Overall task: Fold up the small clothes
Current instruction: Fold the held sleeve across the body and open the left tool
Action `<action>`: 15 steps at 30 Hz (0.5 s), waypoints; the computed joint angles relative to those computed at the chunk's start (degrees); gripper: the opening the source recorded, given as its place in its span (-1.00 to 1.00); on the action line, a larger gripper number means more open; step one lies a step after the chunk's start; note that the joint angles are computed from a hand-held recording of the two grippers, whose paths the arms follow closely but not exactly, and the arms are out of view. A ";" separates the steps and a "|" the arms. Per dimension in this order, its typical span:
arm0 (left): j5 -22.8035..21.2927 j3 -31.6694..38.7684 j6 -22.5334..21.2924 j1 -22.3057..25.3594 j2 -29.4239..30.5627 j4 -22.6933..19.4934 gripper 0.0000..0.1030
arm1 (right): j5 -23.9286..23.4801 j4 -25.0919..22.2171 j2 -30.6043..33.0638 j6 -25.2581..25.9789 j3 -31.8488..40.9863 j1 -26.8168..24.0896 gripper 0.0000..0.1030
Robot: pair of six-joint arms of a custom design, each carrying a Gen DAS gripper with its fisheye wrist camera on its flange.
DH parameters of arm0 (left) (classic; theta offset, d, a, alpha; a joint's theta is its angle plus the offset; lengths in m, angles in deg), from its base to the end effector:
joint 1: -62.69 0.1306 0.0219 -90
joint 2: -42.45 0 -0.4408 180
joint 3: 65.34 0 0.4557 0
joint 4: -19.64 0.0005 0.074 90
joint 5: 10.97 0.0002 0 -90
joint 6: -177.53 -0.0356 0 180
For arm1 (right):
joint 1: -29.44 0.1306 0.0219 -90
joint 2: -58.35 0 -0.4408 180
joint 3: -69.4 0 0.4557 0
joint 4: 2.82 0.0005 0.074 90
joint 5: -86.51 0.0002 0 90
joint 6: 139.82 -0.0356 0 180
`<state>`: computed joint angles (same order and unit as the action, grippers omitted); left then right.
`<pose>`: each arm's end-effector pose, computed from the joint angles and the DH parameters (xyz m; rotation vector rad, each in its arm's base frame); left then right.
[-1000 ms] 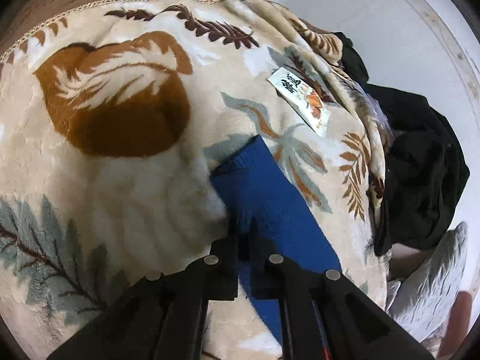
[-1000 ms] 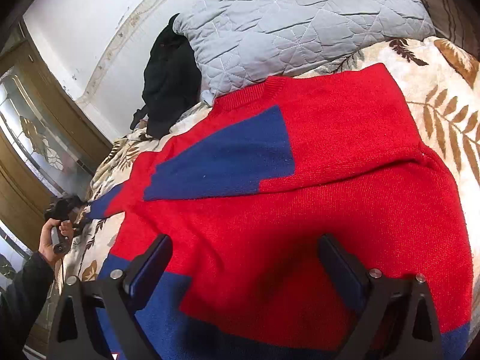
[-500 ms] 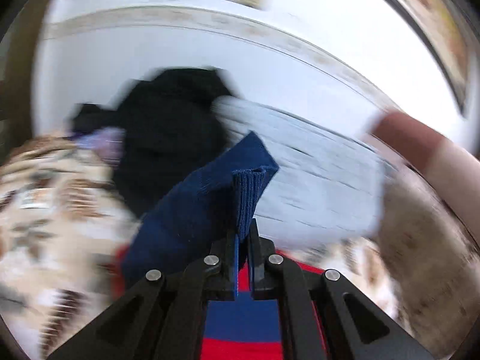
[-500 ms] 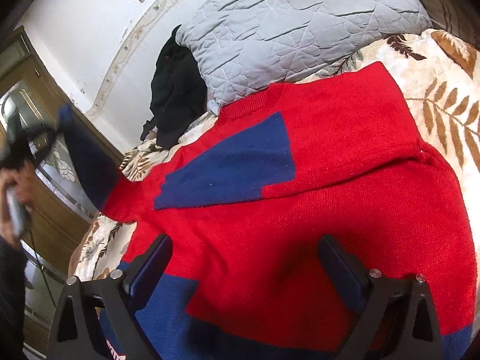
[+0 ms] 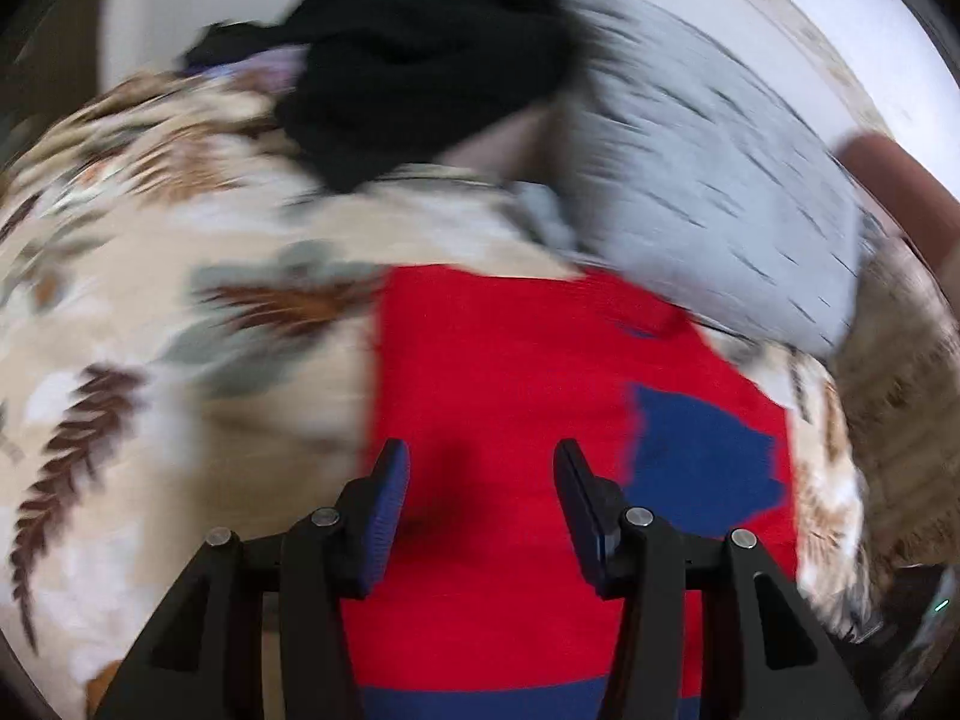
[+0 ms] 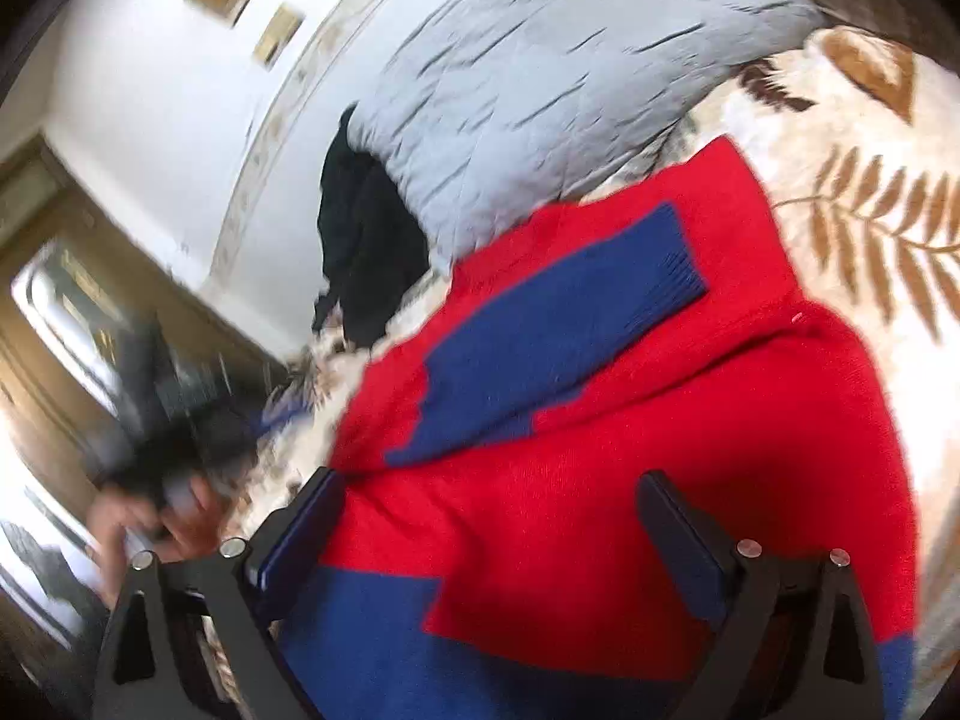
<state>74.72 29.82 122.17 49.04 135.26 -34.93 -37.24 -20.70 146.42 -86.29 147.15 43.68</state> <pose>0.5503 -0.1314 0.5029 -0.4866 2.4499 -0.2638 0.5251 0.1531 0.4404 0.0313 2.1746 1.1350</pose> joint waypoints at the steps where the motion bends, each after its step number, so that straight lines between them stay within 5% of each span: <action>1: -0.31 -1.30 0.43 0.75 -0.64 0.32 -0.01 | -0.29 0.15 0.05 -1.45 0.56 -0.57 0.93; 7: -2.00 -9.53 1.75 1.11 -5.31 5.79 -0.01 | -0.80 -6.17 6.22 -9.92 9.41 -3.79 0.92; 11: -0.88 -10.91 0.81 1.27 -6.24 7.30 -0.01 | -0.33 -11.56 11.27 -13.92 14.24 -3.51 0.59; 15: -0.78 -9.69 -0.21 1.29 -5.00 7.44 0.02 | 4.30 -17.33 13.38 -11.39 17.78 -2.70 0.24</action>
